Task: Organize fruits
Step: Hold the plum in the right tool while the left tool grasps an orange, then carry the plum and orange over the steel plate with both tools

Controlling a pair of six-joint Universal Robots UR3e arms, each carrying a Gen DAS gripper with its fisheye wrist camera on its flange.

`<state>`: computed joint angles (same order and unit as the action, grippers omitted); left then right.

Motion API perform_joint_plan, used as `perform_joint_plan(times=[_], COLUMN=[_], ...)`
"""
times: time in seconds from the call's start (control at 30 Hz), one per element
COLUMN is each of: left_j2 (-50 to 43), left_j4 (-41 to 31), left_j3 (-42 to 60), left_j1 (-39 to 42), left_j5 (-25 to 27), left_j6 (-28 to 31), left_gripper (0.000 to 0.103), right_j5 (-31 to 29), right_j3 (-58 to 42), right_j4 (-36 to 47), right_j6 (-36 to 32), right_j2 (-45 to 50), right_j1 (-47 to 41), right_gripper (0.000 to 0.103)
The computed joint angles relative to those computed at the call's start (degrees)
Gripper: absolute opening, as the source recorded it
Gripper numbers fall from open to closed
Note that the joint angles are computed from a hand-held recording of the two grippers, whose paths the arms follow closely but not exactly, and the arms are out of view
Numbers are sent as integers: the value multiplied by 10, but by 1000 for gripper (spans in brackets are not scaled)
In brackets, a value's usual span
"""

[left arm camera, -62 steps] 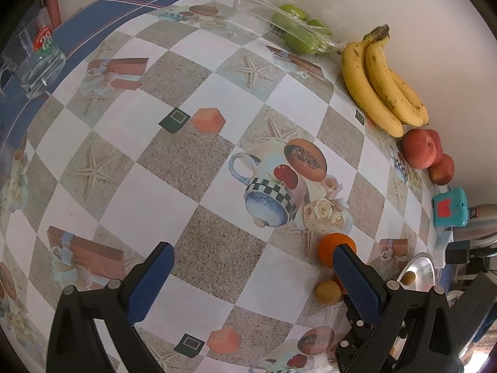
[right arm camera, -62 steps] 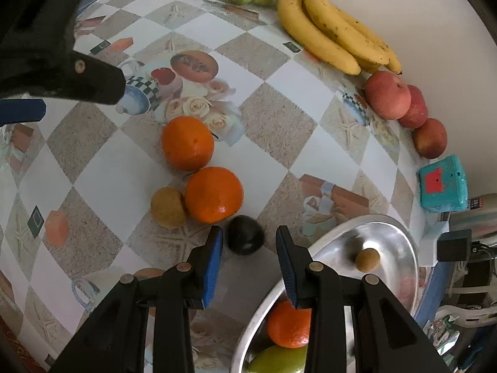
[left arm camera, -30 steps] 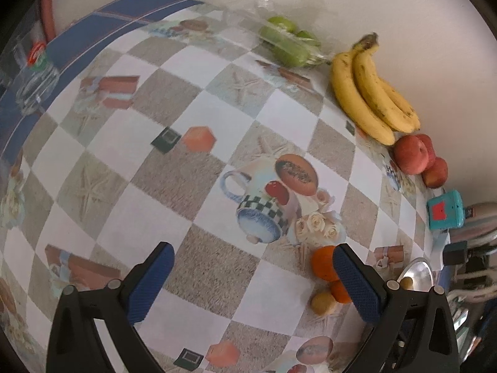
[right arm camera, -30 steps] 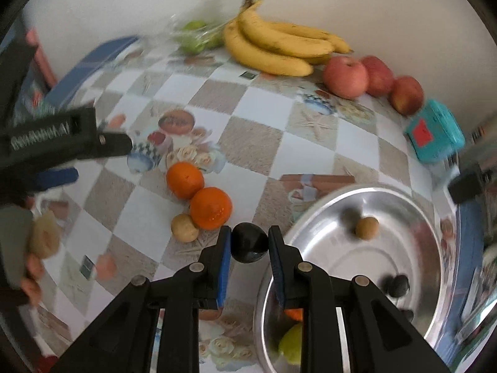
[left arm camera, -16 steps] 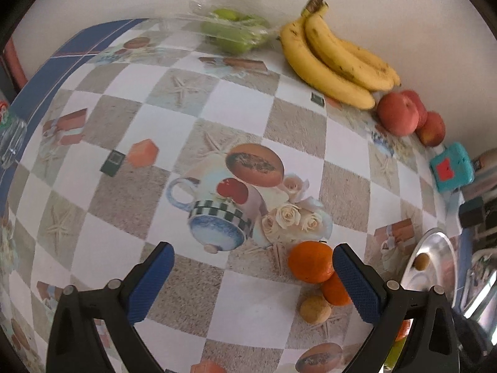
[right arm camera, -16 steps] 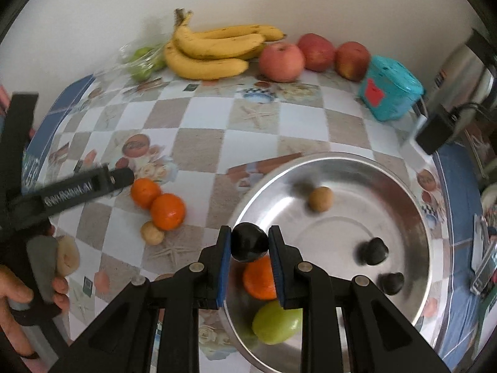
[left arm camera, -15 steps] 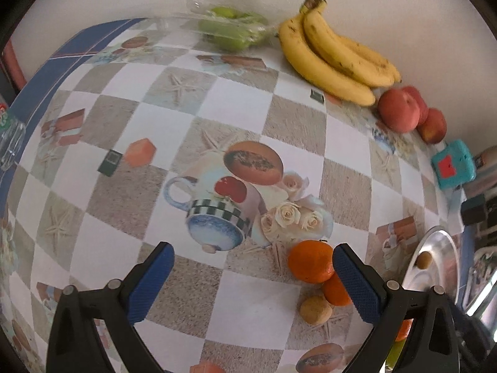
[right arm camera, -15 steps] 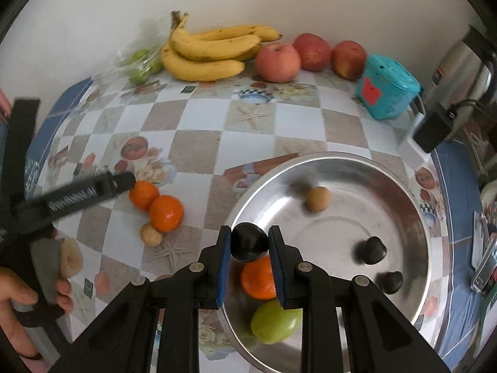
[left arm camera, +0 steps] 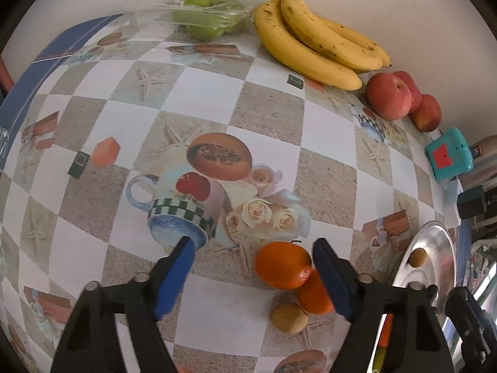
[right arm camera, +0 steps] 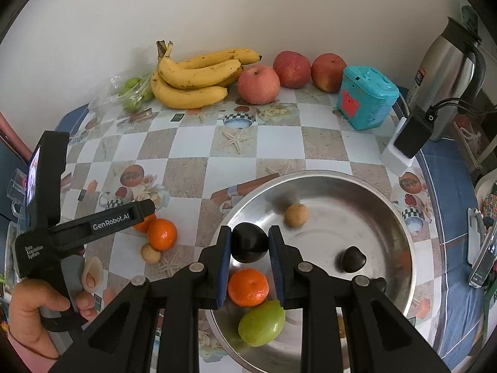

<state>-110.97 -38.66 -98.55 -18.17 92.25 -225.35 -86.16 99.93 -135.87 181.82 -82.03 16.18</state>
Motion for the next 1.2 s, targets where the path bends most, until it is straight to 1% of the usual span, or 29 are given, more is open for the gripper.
perform_joint_plan(times=[0.03,0.07,0.1,0.13,0.2,0.23,0.5,0.7,0.83,1.03,1.2], left_j2=[2,2,4,5,5,7,33,80,104,118,85], left_j4=[8,16,25,27,25,29,65,73,75,72,59], left_j3=[-4,-7,-11,-10,-4,-7,-51,-90,-98,-75,-10], left_j1=[2,3,4,4,0,1,13,23,23,4,-34], left_j5=[-7,-15,-23,-28,-29,-32,-53,-39,-30,-24,-21], left_j6=[1,2,3,5,8,9,-3,-19,-22,-16,0], left_gripper=[68,60,55,49,42,36,35,35,35,35,35], right_j5=[0,0,0,0,-1,-2,-3,6,15,27,29], right_j3=[-1,-2,-3,-3,-4,-4,-5,4,14,51,87], right_j4=[1,2,3,3,4,4,5,3,4,2,-10], right_j6=[0,0,0,-1,-2,-2,-2,0,7,26,37], right_j2=[1,1,3,3,3,2,4,2,-2,-39,-67], right_j1=[0,0,1,2,3,3,4,-6,-25,-89,-133], right_gripper=[25,25,25,25,25,25,25,25,25,25,25])
